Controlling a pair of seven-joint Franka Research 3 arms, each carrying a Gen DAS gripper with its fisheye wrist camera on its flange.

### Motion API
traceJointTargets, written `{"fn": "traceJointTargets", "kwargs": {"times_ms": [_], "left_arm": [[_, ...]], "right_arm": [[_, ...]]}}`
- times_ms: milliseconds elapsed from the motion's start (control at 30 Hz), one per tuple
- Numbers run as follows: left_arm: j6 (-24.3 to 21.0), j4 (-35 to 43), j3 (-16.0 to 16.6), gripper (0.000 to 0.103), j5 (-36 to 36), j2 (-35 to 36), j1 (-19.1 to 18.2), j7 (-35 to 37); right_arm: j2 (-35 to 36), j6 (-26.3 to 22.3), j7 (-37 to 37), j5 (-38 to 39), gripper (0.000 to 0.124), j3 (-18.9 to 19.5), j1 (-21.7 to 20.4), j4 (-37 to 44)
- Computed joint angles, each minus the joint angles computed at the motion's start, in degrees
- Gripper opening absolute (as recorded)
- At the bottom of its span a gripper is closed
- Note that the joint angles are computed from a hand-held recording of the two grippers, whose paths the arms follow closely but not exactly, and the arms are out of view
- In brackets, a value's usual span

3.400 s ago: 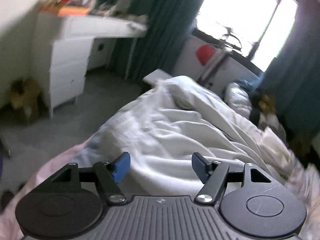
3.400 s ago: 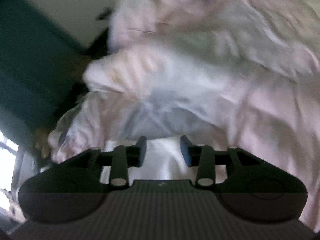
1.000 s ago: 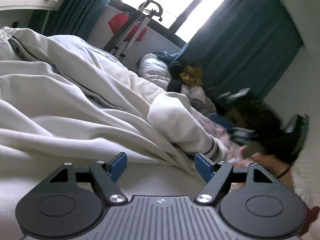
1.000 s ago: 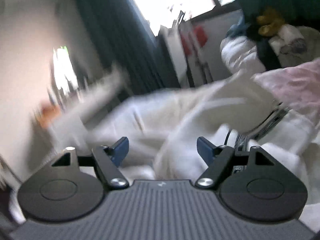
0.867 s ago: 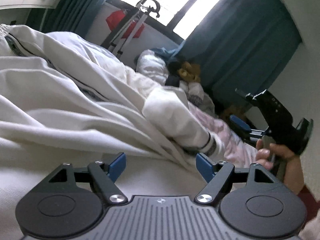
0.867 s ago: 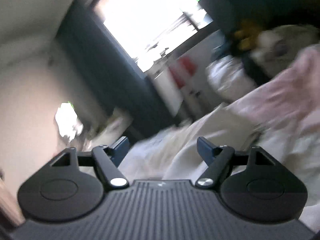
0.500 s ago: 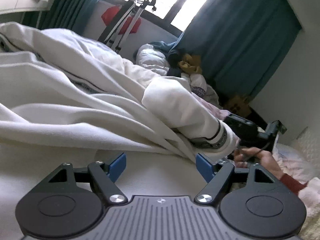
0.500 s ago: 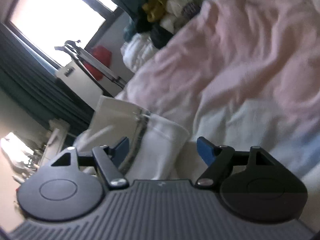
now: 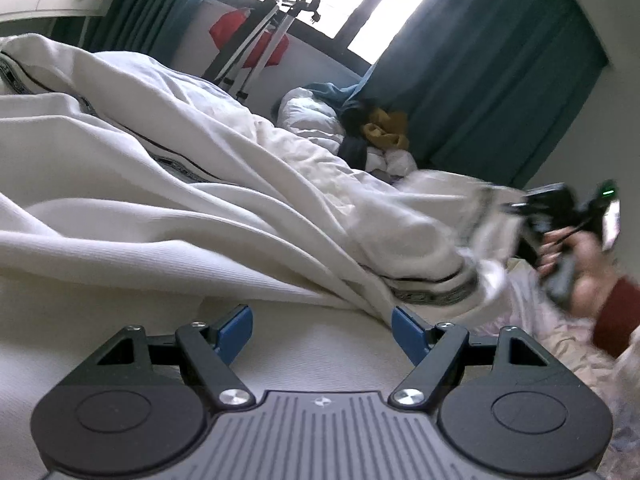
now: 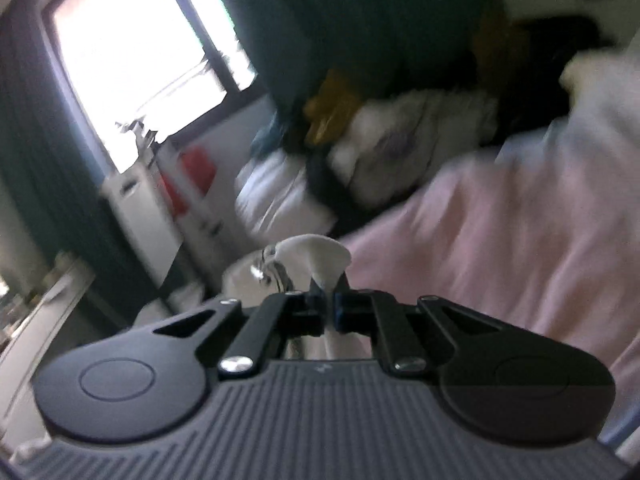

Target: Fold clothes

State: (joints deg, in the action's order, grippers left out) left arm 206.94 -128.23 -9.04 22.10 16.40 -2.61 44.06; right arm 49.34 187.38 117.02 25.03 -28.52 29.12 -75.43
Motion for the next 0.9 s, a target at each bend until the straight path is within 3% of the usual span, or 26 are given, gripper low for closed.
{"fn": "traceJointTargets", "kwargs": {"times_ms": [167, 267, 367, 567, 800, 867, 900], "left_arm": [[-1.13, 0.58, 0.22, 0.078, -0.63, 0.37, -0.45, 1.62], [-1.59, 0.80, 0.64, 0.078, -1.27, 0.58, -1.02, 2.89], [-2.28, 1.13, 0.20, 0.078, -0.85, 0.83, -0.48, 2.95], [-2.86, 0.75, 1.61, 0.078, -3.84, 0.39, -2.56, 5.94], [-3.59, 0.71, 2.26, 0.078, -7.13, 0.05, -4.18, 8.79], [-3.68, 0.34, 2.95, 0.078, -8.82, -0.46, -5.33, 10.26], [-3.73, 0.15, 3.26, 0.078, -9.71, -0.71, -5.89, 11.05]], "right_arm": [[-1.02, -1.17, 5.61, 3.90, 0.007, -20.97, 10.03, -9.32], [-2.34, -0.83, 7.02, 4.28, 0.007, -24.13, 11.89, -16.15], [-4.15, 0.57, 6.38, 5.67, 0.007, -22.99, 12.17, -23.51], [-7.31, 6.06, 5.68, 12.60, 0.008, -11.88, 7.93, -34.15], [-14.35, 15.50, 5.10, 10.36, 0.011, 5.48, -5.32, -39.71], [-17.14, 16.57, 2.64, 10.22, 0.012, 6.58, -5.82, -42.05], [-18.38, 16.11, -0.19, 12.08, 0.012, 5.14, -3.70, -43.21]]}}
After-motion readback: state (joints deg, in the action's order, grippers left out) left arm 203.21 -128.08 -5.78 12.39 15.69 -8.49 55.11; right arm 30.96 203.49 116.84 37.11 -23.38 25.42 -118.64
